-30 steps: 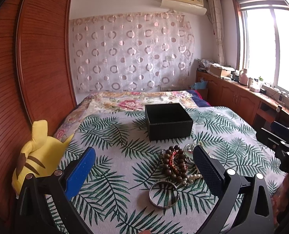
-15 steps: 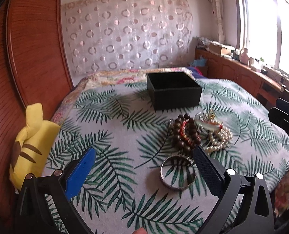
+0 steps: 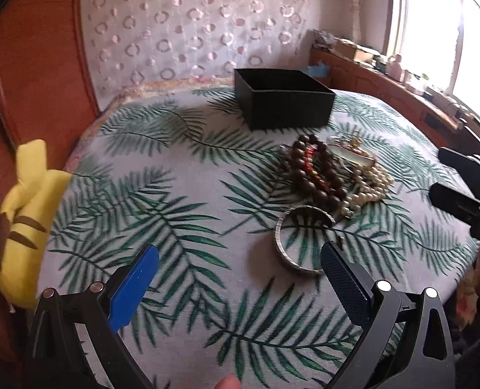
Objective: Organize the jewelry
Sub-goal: 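Grasp the silver bangle with the left tool while the right tool grasps the jade bangle, then carry the silver bangle into the black box with the left tool while the right drops the jade bangle in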
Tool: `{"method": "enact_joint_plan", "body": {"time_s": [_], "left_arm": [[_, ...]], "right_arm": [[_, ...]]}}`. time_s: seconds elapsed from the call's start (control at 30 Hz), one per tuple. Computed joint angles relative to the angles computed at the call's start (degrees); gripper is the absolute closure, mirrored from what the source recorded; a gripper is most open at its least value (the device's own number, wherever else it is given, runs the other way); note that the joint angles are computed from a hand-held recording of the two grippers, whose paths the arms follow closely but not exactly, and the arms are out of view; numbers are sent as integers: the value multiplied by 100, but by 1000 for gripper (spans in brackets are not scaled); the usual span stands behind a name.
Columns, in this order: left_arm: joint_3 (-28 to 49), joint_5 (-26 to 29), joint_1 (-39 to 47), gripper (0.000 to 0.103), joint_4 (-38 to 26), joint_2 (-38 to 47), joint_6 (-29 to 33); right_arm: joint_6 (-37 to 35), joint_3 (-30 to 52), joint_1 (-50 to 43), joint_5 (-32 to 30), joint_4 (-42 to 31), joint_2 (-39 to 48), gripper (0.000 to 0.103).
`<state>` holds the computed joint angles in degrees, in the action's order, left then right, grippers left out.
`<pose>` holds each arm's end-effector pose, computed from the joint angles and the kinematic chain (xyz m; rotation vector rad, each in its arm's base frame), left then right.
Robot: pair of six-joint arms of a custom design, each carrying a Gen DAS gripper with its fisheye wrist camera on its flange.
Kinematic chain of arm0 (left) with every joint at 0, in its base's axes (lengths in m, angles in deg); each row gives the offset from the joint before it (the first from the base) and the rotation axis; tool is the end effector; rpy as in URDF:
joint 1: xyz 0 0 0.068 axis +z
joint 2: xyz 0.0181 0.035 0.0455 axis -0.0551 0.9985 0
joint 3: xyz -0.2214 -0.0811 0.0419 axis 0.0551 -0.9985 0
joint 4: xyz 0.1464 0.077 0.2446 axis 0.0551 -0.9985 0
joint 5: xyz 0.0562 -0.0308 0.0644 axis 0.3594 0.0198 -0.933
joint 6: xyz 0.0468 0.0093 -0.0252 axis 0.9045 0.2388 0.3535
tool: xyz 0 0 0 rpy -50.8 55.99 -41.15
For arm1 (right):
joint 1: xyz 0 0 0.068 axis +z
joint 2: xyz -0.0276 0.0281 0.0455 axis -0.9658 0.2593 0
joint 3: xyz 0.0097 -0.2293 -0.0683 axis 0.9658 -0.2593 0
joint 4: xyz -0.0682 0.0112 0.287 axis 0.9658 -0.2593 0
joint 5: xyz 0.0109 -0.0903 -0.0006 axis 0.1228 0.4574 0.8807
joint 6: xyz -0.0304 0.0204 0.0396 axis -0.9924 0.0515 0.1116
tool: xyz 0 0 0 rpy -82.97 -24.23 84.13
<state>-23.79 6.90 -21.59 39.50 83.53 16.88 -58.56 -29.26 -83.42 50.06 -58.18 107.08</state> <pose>0.2854 -0.0924 0.0462 0.2141 2.3777 -0.1242 0.2989 -0.0284 0.0680 -0.4607 2.1902 0.2602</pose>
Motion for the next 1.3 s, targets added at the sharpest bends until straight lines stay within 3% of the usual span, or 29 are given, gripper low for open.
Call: {"method": "enact_joint_plan", "body": {"time_s": [0.2, 0.33, 0.47, 0.6, 0.9, 1.13, 1.3], "left_arm": [[332, 268, -195, 6, -137, 321, 285], [853, 399, -265, 19, -474, 831, 469], [1058, 357, -388, 25, -529, 1042, 622], [1076, 447, -419, 47, -445, 1060, 814], [861, 609, -246, 47, -149, 961, 732], [751, 709, -69, 47, -18, 863, 682], [770, 737, -25, 47, -18, 906, 685]], "right_arm": [[-426, 173, -178, -213, -430, 87, 2], [-598, 287, -328, -256, -585, 207, 2], [-742, 613, -435, -344, -847, 491, 2], [-882, 986, -429, -400, -1071, 770, 6], [-1002, 2753, -100, -528, -2249, 2073, 15], [-887, 4118, 226, -138, -2941, 3113, 25], [-863, 4615, 300, -39, -3254, 3492, 26]]}}
